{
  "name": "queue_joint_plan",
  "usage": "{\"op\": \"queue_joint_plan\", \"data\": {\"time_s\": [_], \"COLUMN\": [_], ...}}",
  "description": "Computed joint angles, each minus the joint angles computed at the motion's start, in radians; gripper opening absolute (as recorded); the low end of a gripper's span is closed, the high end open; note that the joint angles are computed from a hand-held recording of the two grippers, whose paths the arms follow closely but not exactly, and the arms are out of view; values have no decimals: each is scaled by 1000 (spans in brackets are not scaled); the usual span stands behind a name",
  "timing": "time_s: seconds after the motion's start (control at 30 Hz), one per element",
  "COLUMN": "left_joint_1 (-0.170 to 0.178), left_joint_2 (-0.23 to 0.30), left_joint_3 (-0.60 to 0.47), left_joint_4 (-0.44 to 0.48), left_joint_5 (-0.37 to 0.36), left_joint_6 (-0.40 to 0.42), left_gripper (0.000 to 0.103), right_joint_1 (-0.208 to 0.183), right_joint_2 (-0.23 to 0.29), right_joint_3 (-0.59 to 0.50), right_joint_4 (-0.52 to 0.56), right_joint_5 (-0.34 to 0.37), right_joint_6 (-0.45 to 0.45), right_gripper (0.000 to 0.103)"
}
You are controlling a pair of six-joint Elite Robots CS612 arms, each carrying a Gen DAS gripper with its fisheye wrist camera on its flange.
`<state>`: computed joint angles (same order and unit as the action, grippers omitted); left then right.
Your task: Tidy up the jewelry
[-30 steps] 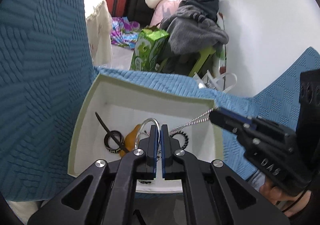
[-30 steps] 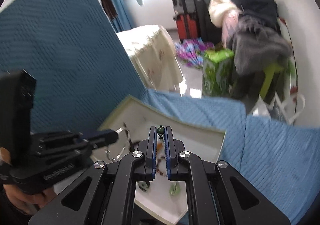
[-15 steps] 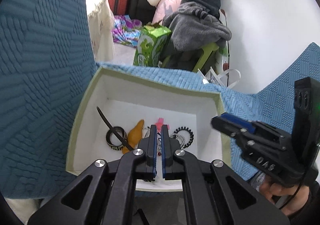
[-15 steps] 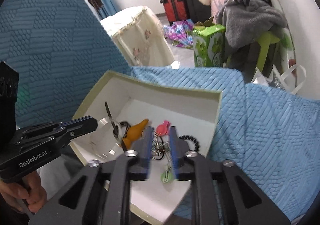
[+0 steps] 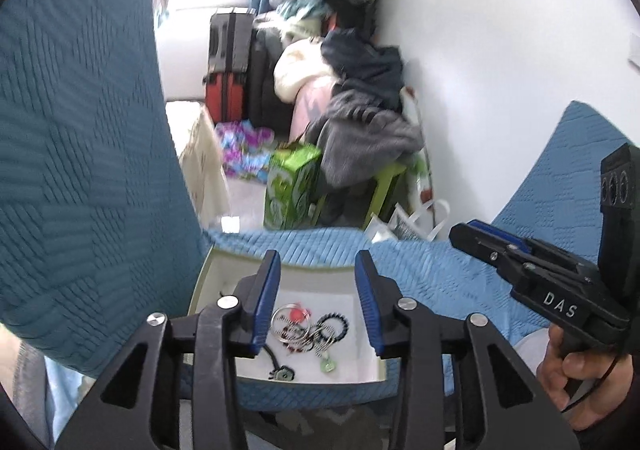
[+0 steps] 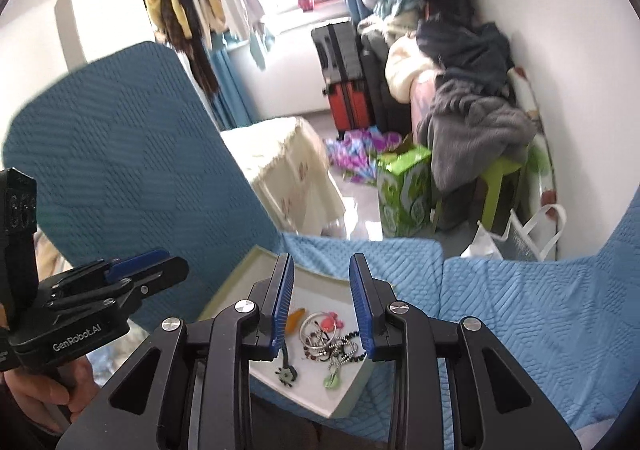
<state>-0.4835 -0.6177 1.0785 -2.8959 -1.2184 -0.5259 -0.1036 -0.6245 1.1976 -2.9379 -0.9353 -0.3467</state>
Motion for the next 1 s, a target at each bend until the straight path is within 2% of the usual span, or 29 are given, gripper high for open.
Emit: {"op": "queue_joint_plan", "data": {"time_s": [0.1, 0.2, 0.43, 0.57, 0.63, 0.73, 0.8, 0.93, 1.0], "left_joint_1": [-11, -23, -41, -45, -49, -52, -53, -56, -56], "left_joint_2": [-9, -24, -46, -57, -60, -61, -62, -66, -66], "left_joint_3": [8, 35, 81, 109, 120, 134, 143, 161, 166], "left_joint_4": [-28, -51, -42, -45, -38, -44, -31, -13, 1], "left_joint_5": [14, 32, 74, 58, 69, 81, 96, 116, 118], "left_joint_6": [14, 22, 4, -20, -21, -24, -32, -60, -72], "left_gripper": [42, 44, 45, 45, 52, 68, 71, 82, 84], "right_joint_1": [-9, -16, -28, -34, -36, -36, -36, -34, -33], "right_joint_2": [-22, -42, -82, -94, -95, -91, -87, -80, -76], "right_joint_3": [42, 106, 203, 240, 255, 270, 274, 275, 275], "right_joint_4": [-65, -175, -211, -230, -233, -257, -261, -245, -250], "right_joint_5": [2, -28, -38, -59, -67, -92, -107, -126, -135], "right_joint_6": [41, 98, 42, 21, 13, 25, 30, 20, 16], "right_gripper": [27, 27, 27, 28, 30, 38, 54, 65, 77]}}
